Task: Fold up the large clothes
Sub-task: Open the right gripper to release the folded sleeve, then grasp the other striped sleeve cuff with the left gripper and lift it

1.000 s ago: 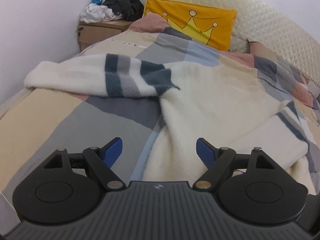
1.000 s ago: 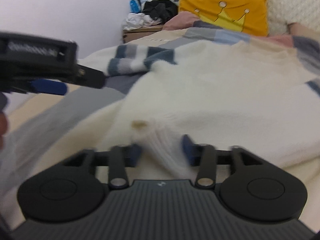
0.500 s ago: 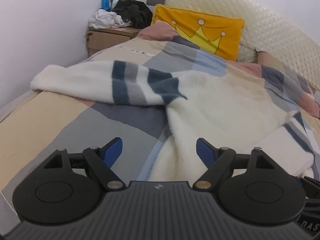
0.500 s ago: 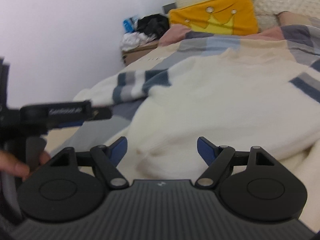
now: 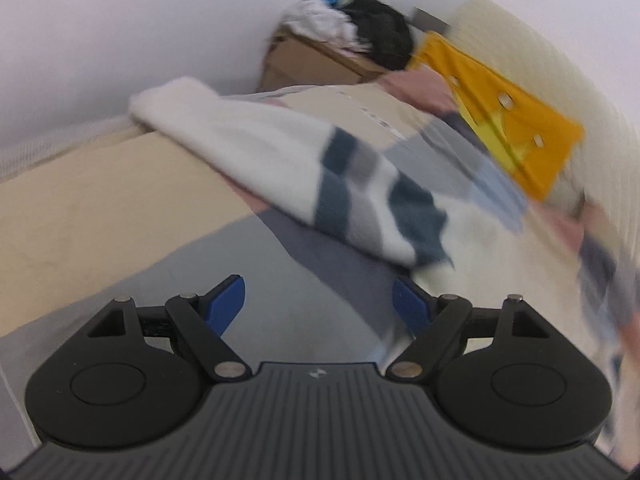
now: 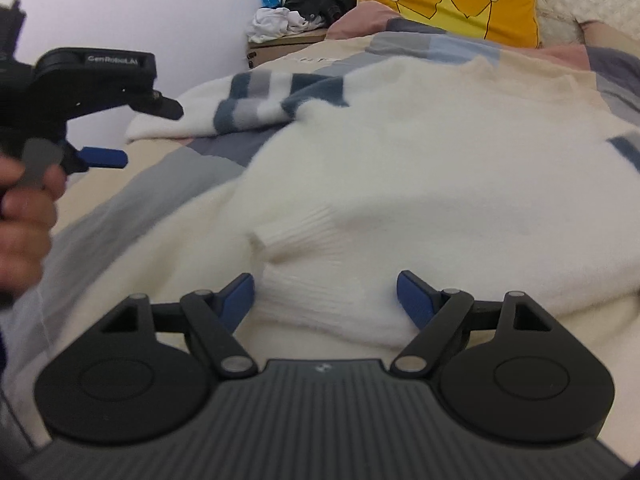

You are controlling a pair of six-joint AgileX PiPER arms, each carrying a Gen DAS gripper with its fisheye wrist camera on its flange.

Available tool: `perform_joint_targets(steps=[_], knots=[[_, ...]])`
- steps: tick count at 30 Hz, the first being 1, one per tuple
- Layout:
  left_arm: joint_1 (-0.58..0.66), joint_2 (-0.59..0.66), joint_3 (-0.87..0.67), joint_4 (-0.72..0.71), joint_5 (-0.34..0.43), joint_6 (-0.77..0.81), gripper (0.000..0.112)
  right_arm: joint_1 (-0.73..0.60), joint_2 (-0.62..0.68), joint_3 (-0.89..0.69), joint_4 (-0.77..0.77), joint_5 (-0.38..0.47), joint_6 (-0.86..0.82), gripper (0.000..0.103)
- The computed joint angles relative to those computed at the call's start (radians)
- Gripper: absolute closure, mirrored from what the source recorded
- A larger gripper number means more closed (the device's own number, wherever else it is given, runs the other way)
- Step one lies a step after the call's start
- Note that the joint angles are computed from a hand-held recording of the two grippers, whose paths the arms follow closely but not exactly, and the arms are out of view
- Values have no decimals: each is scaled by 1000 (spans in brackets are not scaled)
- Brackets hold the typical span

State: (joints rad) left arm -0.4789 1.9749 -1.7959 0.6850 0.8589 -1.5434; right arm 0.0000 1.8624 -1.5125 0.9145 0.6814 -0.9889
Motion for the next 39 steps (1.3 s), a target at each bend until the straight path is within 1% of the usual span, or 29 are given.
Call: perform_joint_targets(steps=[1, 2, 3, 4, 5, 7, 12, 15, 18, 19, 20, 21, 22, 23, 26, 27, 28, 29, 30, 33, 34, 35, 36, 37, 38, 39], knots=[[38, -9, 10, -36, -21, -6, 28, -14, 6, -10, 18, 24, 0, 23], [78, -33, 54, -54, -82, -35, 28, -26, 15, -26, 30, 46, 8, 25], [125, -65, 120, -74, -178, -67, 28, -36, 22, -40, 41, 63, 22, 25], [173, -81, 154, -119, -237, -70, 28, -49, 27, -51, 59, 74, 35, 25], [215, -90, 171, -152, -261, -72, 28, -60, 28, -56, 78, 80, 38, 25], [282, -106, 208, -157, -304, -99, 28, -74, 30, -67, 104, 78, 35, 25], [429, -102, 245, -181, -350, -81, 28, -80, 53, -91, 104, 29, 61, 25], [510, -85, 291, -225, -463, -90, 28, -75, 89, -134, 69, 26, 142, 25], [580, -48, 339, -283, -627, -89, 28, -55, 104, -150, 41, -4, 175, 23], [595, -31, 345, -271, -671, -114, 28, -42, 102, -148, 23, -26, 179, 23], [609, -13, 349, -219, -716, -177, 28, -28, 103, -147, 4, -48, 185, 23], [623, 4, 346, -197, -750, -200, 28, -17, 103, -147, -14, -65, 189, 22], [636, 21, 333, -214, -768, -184, 29, -7, 103, -146, -36, -81, 198, 22], [649, 47, 306, -270, -777, -128, 29, 3, 105, -147, -57, -96, 208, 22], [682, 137, 208, -566, -780, 138, 29, 28, 107, -152, -132, -126, 266, 23], [695, 157, 191, -652, -791, 217, 32, 33, 108, -154, -152, -131, 287, 22], [705, 176, 171, -697, -803, 258, 36, 39, 108, -156, -175, -139, 312, 23], [713, 194, 149, -703, -807, 263, 39, 44, 107, -155, -188, -146, 325, 23], [723, 215, 115, -748, -788, 305, 43, 48, 106, -152, -196, -154, 327, 23], [752, 290, -6, -1023, -729, 567, 51, 59, 111, -150, -215, -177, 334, 23], [760, 312, -46, -1073, -707, 615, 52, 63, 116, -154, -224, -183, 342, 22], [765, 336, -92, -1082, -679, 628, 52, 67, 120, -159, -231, -188, 345, 22], [769, 358, -135, -1051, -649, 608, 57, 69, 125, -165, -239, -189, 344, 22], [769, 381, -189, -980, -608, 556, 63, 71, 129, -171, -247, -186, 348, 22], [765, 408, -252, -886, -554, 484, 66, 70, 130, -177, -255, -179, 355, 22], [761, 436, -321, -831, -495, 452, 73, 68, 130, -184, -261, -170, 365, 22]])
